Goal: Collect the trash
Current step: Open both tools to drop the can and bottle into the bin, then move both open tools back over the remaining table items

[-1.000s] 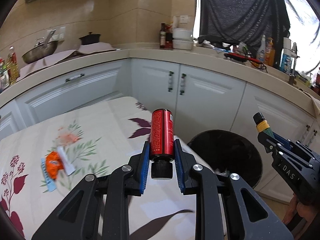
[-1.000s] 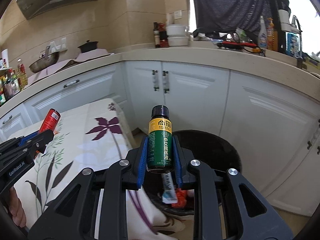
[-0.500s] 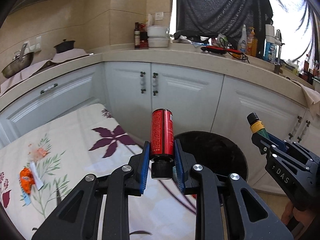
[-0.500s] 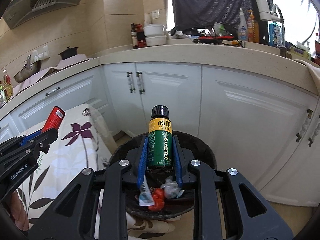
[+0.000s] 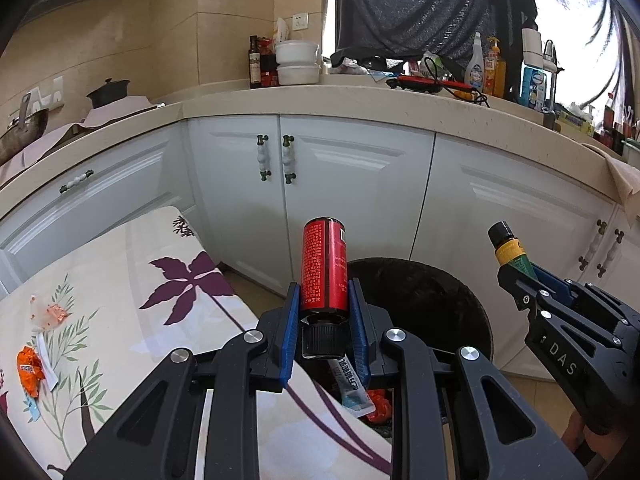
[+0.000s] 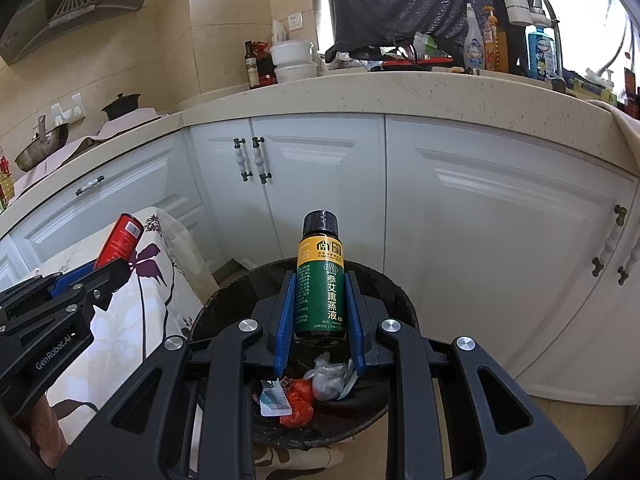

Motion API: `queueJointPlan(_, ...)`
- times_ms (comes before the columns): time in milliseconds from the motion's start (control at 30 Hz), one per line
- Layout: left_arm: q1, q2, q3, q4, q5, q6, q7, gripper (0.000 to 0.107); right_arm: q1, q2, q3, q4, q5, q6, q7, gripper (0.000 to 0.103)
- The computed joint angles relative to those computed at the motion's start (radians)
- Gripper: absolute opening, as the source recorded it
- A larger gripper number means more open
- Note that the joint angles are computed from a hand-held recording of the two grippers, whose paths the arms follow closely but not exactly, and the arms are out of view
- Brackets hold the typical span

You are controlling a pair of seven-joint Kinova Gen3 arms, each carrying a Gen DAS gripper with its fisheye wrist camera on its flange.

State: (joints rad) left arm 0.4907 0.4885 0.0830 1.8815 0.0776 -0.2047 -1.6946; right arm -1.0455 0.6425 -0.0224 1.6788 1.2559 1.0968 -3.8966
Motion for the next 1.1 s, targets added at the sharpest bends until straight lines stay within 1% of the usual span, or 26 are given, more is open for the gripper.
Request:
queueJointPlan(233, 0.021, 0.027, -0.010, -0.035, 0.007, 0.010, -0.010, 0.025, 0.017, 0.009, 0.005, -0.004, -0.002, -0.017, -0.002, 0.023)
queueJointPlan(333, 0.041, 0.041, -0.025, -0.049, 0.015, 0.006, -0.016, 0.024, 0.026, 0.015, 0.010, -0.005, -0.003, -0.030, -0.004, 0.023)
queueJointPlan(467, 0.043, 0.063, -0.020, -0.083, 0.008, 0.035, -0.022, 0.025, 0.038, 0.027, 0.016, -0.012, -0.011, -0.047, 0.000, 0.023)
queueJointPlan(500, 0.051, 0.068, -0.029, -0.092, 0.012, 0.046, -0.023, 0.025, 0.043, 0.028, 0.018, -0.011, -0.012, -0.058, -0.001, 0.025)
queueJointPlan(567, 0.044, 0.075, -0.021, -0.105, 0.008, 0.067, -0.018, 0.026, 0.045, 0.034, 0.021, -0.017, -0.021, -0.065, 0.001, 0.032)
queueJointPlan(600, 0.041, 0.077, -0.020, -0.108, 0.006, 0.072, -0.014, 0.027, 0.044, 0.037, 0.024, -0.021, -0.025, -0.066, 0.002, 0.037)
queueJointPlan(633, 0.042, 0.077, -0.023, -0.110, 0.007, 0.075, -0.010, 0.030, 0.042, 0.039, 0.026, -0.023, -0.027, -0.067, 0.004, 0.037)
queueJointPlan(833, 0.039, 0.068, -0.031, -0.100, 0.009, 0.068, 0.012, 0.042, 0.030, 0.045, 0.037, -0.038, -0.040, -0.064, 0.020, 0.038)
queueJointPlan(967, 0.037, 0.057, -0.042, -0.087, 0.012, 0.061, 0.020, 0.047, 0.023, 0.045, 0.042, -0.047, -0.044, -0.060, 0.030, 0.039)
queueJointPlan(1100, 0.024, 0.041, -0.045, -0.069, 0.015, 0.055, 0.027, 0.051, 0.013, 0.052, 0.046, -0.065, -0.049, -0.047, 0.042, 0.046)
